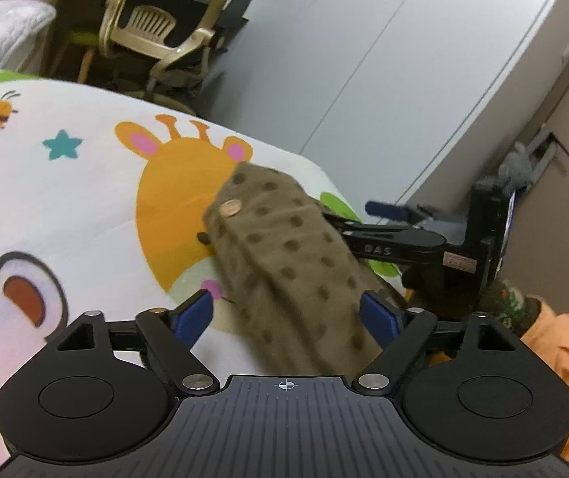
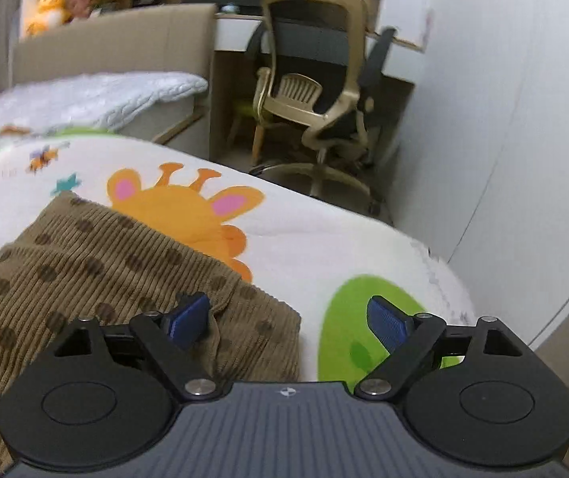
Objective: Fold clothes
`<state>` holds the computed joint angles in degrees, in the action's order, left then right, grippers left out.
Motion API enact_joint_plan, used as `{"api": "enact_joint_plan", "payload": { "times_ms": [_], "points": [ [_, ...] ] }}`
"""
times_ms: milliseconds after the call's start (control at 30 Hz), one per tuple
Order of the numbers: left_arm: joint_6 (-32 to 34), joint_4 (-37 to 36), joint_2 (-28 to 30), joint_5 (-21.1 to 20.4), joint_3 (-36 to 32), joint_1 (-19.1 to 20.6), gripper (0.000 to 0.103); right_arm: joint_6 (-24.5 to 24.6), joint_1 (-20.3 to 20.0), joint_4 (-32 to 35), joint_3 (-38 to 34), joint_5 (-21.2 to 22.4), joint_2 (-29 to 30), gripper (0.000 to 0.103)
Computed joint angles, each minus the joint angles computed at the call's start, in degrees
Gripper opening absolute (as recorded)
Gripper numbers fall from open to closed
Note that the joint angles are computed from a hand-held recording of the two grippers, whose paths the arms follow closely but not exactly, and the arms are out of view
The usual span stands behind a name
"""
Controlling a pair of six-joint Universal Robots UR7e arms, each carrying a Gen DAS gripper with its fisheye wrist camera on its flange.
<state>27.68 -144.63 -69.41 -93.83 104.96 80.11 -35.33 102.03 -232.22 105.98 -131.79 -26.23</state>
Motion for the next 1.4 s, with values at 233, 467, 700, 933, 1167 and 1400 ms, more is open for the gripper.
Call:
{"api": "enact_joint_plan", "payload": {
  "times_ms": [233,467,700,933,1167,1400],
  "points": [
    [-4.07,1.84,3.53,-4.64,-3.38,1.97,0.093,-4.07,-0.14,-4.64,5.09,-4.83,0.1,0.086],
    [-12.25,4.15,8.49,-7.71,-7.7,3.65,0.094,-4.65,-0.37,-10.85,8.92,-6.21,0.84,0.087],
    [-8.41,0.51,8.24,-1.62,-4.99,1.68,0.095,-0.62,1.77,-13.79,12.51,-1.77,-1.69,0.087],
    [-4.1,-2.63,6.89,4.15,-2.4,-0.34,0.096,11.48,0.61,-5.24,12.08,15.99,-7.04,0.071],
    [-3.9,-1.93,6.46,5.32,-2.26,-0.51,0.097,14.65,-2.61,10.73,1.1,13.15,-2.37,0.073],
    [-4.69,-0.06,6.13,-3.21,-4.37,1.86,0.096,12.19,-2.13,0.3,8.56,11.09,-4.47,0.077]
  ]
}}
